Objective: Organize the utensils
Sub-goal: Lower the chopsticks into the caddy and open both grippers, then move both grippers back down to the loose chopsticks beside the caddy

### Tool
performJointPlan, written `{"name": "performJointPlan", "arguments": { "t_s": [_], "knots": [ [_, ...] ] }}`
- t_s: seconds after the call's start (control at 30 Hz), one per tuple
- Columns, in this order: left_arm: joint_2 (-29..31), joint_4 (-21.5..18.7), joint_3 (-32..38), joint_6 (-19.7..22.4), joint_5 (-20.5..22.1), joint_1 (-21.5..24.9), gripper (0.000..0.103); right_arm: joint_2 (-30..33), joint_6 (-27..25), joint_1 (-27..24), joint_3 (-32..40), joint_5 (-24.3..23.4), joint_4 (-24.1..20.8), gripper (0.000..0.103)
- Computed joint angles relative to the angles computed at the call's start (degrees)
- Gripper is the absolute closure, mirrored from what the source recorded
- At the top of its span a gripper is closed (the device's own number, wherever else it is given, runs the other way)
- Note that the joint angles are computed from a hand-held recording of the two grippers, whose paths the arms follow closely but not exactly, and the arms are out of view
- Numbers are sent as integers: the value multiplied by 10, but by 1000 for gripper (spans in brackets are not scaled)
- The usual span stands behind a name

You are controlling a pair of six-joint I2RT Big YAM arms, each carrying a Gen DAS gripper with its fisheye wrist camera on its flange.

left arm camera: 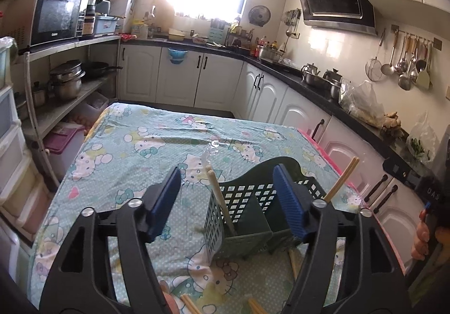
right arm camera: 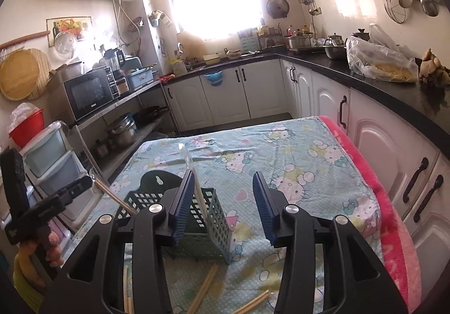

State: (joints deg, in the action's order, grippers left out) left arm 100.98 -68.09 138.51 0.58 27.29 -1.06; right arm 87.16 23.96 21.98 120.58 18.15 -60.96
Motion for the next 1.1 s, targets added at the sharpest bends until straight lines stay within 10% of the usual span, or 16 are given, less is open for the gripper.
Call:
{"name": "performJointPlan", "arguments": {
  "t_s": [0.33, 1.1],
  "knots": [
    [-49, 44, -76, -10, -3, 8, 12, -27, -9, 6, -49, 7, 6, 50],
    [-107, 47, -199, 6, -18, 29, 11, -66, 9, 30, -152, 15, -24, 48]
  ]
}}
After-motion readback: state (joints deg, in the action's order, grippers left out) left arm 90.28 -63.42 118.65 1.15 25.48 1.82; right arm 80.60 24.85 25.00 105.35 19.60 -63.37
